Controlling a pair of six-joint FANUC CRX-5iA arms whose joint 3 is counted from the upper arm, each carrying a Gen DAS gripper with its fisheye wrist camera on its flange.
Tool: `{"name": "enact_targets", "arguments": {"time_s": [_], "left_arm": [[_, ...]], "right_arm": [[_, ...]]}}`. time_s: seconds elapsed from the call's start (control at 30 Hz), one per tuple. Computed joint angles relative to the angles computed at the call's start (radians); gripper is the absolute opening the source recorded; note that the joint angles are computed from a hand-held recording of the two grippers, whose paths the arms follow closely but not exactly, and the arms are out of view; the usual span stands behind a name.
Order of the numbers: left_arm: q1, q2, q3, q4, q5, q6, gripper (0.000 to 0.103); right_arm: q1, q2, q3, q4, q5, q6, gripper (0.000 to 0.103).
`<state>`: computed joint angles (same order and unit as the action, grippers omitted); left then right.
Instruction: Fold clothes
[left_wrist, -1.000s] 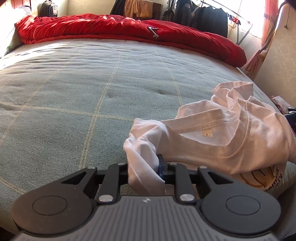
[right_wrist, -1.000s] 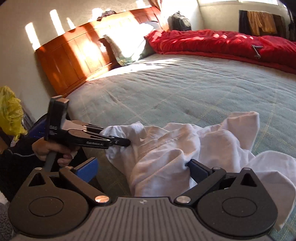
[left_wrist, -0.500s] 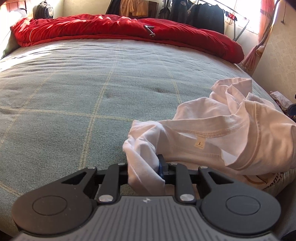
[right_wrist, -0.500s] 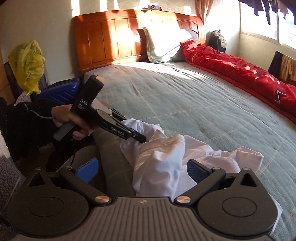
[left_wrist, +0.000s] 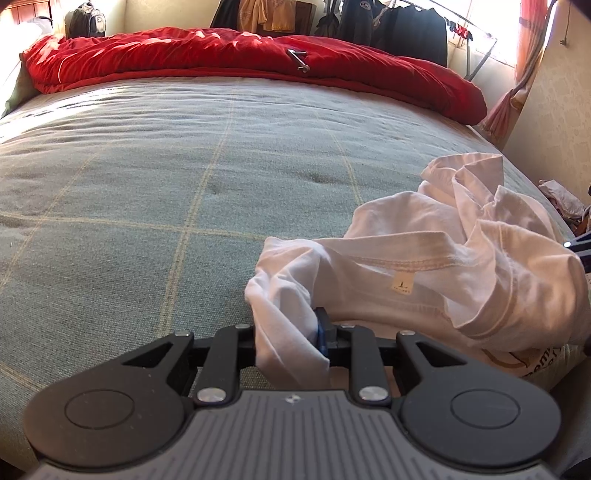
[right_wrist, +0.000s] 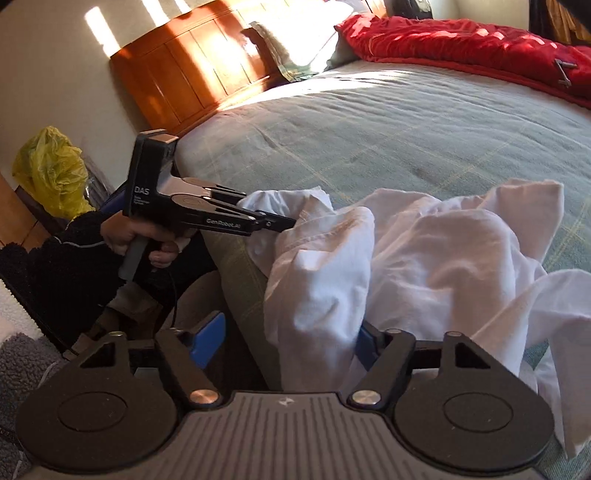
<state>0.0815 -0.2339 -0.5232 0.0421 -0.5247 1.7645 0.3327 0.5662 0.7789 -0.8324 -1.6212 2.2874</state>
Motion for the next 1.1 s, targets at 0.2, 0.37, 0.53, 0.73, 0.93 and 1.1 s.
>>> {"name": "enact_targets", "arguments": {"time_s": [0.2,0.37,0.53,0.73,0.93,1.1], "left_arm": [[0.008,0.005,-0.002,0.019,0.001,-0.020,0.024],[0.014,0.002,-0.009,0.038,0.002,-0.046,0.024],[0.000,-0.003,0.006,0.011,-0.004,-0.053,0.021],[-0.018,-0.018,0.019,-0.016,-0.002,-0.042,0.017],[-0.032,-0.044,0.047,-0.041,0.019,-0.080,0.016],[-0.039,-0.004,0.120,-0.055,0.042,-0.139,0.016]], "right_arm": [[-0.041,0.010,-0.010,-0.068,-0.019,-0.010,0.040],[0.001,-0.048,-0.073,0.034,0.010,0.092,0.034],[0.018,-0.094,-0.122,0.107,0.093,0.070,0.010],[0.058,-0.117,-0.152,0.187,0.167,0.052,0.009],[0.083,-0.159,-0.172,0.272,0.302,0.068,0.010],[0.084,-0.144,-0.139,0.341,0.400,0.031,0.010]]}}
